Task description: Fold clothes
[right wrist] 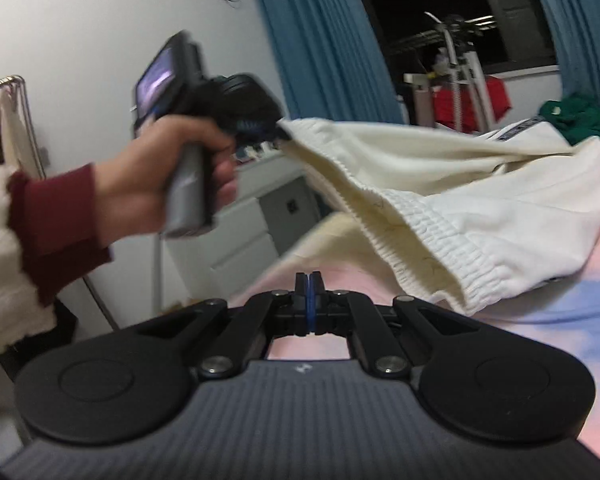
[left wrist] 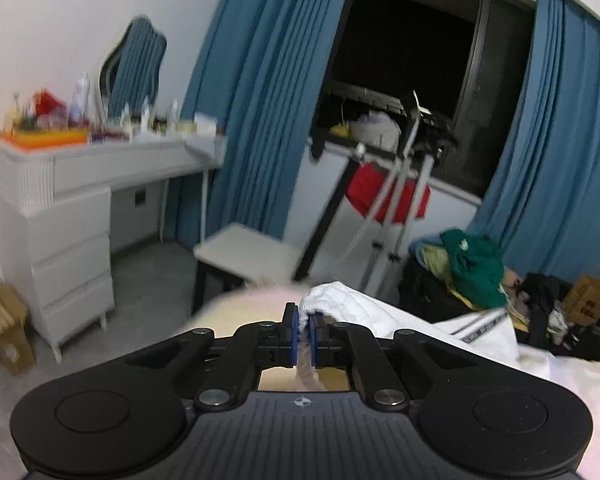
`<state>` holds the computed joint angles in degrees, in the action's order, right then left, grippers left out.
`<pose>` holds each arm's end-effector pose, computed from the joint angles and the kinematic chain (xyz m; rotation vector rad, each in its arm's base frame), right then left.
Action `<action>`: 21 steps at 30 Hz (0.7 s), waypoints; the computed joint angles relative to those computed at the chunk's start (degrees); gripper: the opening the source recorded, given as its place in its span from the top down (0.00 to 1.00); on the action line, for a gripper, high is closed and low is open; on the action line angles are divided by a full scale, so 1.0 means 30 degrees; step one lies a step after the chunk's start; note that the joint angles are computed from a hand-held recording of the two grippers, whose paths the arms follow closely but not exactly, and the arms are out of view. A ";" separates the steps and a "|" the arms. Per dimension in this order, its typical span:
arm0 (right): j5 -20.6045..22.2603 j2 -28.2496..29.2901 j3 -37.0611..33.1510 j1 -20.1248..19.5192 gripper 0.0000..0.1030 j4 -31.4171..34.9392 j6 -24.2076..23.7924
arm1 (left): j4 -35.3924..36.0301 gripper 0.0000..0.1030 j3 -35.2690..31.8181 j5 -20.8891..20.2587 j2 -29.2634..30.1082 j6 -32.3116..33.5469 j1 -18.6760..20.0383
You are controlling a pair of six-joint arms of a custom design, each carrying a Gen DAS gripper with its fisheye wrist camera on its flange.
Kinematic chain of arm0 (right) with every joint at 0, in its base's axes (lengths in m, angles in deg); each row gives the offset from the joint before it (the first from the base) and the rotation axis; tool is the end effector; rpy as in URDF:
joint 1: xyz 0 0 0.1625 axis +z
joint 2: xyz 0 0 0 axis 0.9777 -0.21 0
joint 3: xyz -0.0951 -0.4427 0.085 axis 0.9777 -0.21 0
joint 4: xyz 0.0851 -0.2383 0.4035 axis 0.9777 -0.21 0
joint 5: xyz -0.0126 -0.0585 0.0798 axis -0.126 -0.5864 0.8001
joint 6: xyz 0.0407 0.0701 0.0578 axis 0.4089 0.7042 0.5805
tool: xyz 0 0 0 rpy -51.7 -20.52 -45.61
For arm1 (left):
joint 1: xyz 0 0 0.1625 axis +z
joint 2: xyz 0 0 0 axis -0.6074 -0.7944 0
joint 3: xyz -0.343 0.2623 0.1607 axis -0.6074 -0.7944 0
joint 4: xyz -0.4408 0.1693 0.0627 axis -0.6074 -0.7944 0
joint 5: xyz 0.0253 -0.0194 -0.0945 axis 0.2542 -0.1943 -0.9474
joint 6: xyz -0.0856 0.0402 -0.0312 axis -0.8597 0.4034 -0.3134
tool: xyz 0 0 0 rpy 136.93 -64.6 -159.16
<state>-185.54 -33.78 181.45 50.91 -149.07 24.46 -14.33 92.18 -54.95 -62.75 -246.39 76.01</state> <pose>0.3885 -0.3255 0.0559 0.9192 -2.5215 1.4505 -0.2175 -0.4612 0.3470 0.2645 2.0846 -1.5081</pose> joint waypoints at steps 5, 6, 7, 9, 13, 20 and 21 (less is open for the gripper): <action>-0.2096 0.1622 -0.1021 0.0403 0.97 -0.1086 0.0266 | 0.0500 0.94 -0.1119 0.1495 -0.0036 0.1176 0.1879; -0.2481 0.1703 -0.0976 0.0270 0.97 -0.1059 0.0316 | 0.0503 0.94 -0.1103 0.1805 0.0026 0.1215 0.2259; -0.2730 0.1658 -0.0842 0.0082 0.97 -0.0872 0.0405 | 0.0495 0.94 -0.1089 0.2117 0.0091 0.1261 0.2643; -0.3453 0.1375 -0.0653 -0.0319 0.97 -0.0306 0.0576 | 0.0369 0.93 -0.0800 0.2688 0.0053 0.0975 0.3385; -0.4738 0.0270 -0.0389 -0.0906 0.96 0.0778 0.1405 | 0.0946 0.87 -0.0304 0.3757 -0.0178 -0.1008 0.4528; -0.4961 -0.3142 0.0819 -0.1065 0.95 0.1453 0.0901 | 0.3775 0.50 0.1461 0.2664 -0.1075 -0.6587 0.4453; -0.4955 -0.3657 0.0994 -0.1064 0.95 0.1555 0.0675 | 0.4277 0.48 0.1812 0.2664 -0.1317 -0.7518 0.4375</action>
